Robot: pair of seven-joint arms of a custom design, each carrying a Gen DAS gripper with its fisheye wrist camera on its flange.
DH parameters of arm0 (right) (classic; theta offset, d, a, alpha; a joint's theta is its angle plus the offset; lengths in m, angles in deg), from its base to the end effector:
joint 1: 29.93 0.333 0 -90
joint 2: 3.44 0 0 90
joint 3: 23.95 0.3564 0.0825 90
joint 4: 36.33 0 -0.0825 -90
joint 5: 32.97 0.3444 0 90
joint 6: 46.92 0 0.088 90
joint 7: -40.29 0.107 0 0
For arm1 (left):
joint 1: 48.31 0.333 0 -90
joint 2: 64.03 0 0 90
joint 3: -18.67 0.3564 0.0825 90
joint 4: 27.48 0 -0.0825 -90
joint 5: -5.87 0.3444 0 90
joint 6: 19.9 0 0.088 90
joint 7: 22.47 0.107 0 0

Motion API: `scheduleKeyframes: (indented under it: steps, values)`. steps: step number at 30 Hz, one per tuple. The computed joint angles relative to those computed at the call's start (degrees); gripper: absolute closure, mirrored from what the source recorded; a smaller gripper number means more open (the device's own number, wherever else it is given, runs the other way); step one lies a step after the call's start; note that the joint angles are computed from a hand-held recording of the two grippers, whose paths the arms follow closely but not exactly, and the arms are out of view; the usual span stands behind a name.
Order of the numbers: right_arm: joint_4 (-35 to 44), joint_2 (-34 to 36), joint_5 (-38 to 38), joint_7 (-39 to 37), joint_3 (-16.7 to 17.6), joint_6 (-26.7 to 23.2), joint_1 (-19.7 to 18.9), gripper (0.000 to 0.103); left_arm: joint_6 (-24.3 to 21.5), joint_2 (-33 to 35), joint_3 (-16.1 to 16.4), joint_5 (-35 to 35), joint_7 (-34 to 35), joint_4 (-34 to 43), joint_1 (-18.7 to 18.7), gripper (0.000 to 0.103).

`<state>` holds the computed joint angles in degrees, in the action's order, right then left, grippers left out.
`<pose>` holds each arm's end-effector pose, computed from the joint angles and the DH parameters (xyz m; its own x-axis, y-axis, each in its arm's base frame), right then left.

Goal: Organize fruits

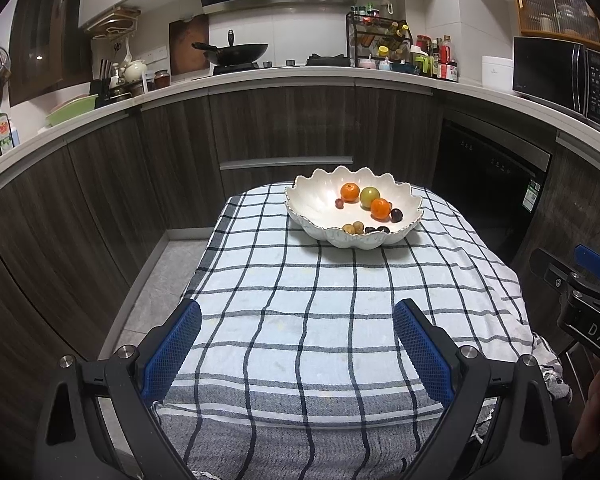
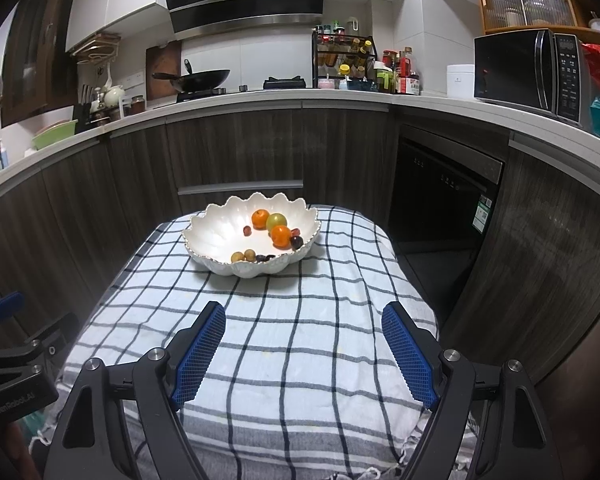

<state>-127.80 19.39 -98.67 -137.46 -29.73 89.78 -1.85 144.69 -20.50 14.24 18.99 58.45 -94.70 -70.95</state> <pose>0.6336 0.2637 0.5040 -0.4528 -0.8916 0.0005 -0.4735 0.2400 -0.8475 0.7129 -0.3499 0.4979 -0.4246 -0.9048 -0.0328 -0.5183 0.2726 -0.8106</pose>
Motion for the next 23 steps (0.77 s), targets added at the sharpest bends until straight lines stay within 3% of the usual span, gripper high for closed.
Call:
scheduleKeyframes:
  steps: [23]
  values:
    - [0.3, 0.3, 0.7, -0.2, -0.1, 0.0, 0.0, 0.022, 1.1, -0.3, 0.7, 0.8, -0.2, -0.9, -0.5, 0.005]
